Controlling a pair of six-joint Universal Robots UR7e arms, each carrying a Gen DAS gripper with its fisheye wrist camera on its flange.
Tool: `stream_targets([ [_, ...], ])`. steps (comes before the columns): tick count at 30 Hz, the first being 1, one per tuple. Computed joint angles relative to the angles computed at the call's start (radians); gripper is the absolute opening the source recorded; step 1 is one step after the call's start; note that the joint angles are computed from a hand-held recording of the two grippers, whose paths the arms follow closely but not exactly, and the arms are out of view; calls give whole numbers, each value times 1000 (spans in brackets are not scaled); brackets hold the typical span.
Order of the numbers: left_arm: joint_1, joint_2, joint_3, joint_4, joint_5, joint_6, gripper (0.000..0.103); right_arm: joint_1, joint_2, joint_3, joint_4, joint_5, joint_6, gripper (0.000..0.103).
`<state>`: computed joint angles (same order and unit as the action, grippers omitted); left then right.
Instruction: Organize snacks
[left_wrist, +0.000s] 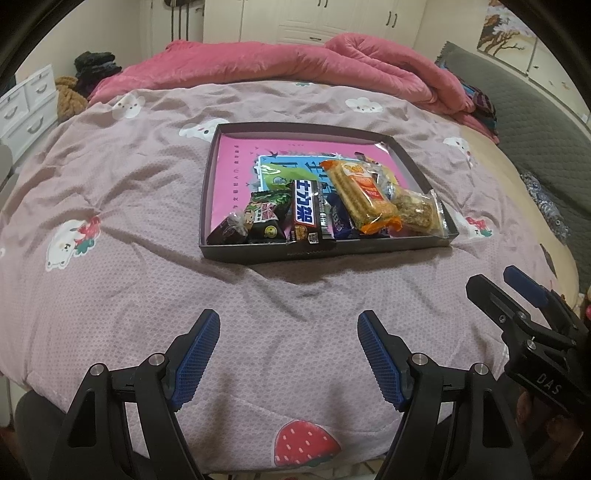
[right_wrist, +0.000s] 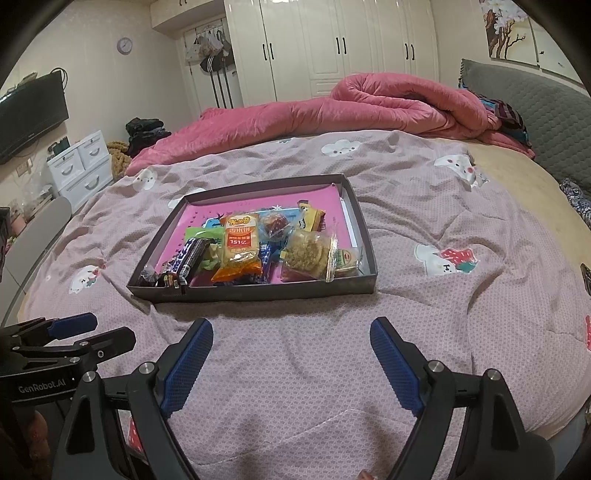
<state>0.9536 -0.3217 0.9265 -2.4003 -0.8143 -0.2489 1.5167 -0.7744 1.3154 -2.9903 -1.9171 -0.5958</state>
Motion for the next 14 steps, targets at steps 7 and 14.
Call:
stream_targets([
  [7,13,12,-23,-9,-26,24,78,-7,9,-14,6,8,6,90],
  [14,56,29,-80,-70,24,45,79,-40,53,-137,10,18,33,94],
])
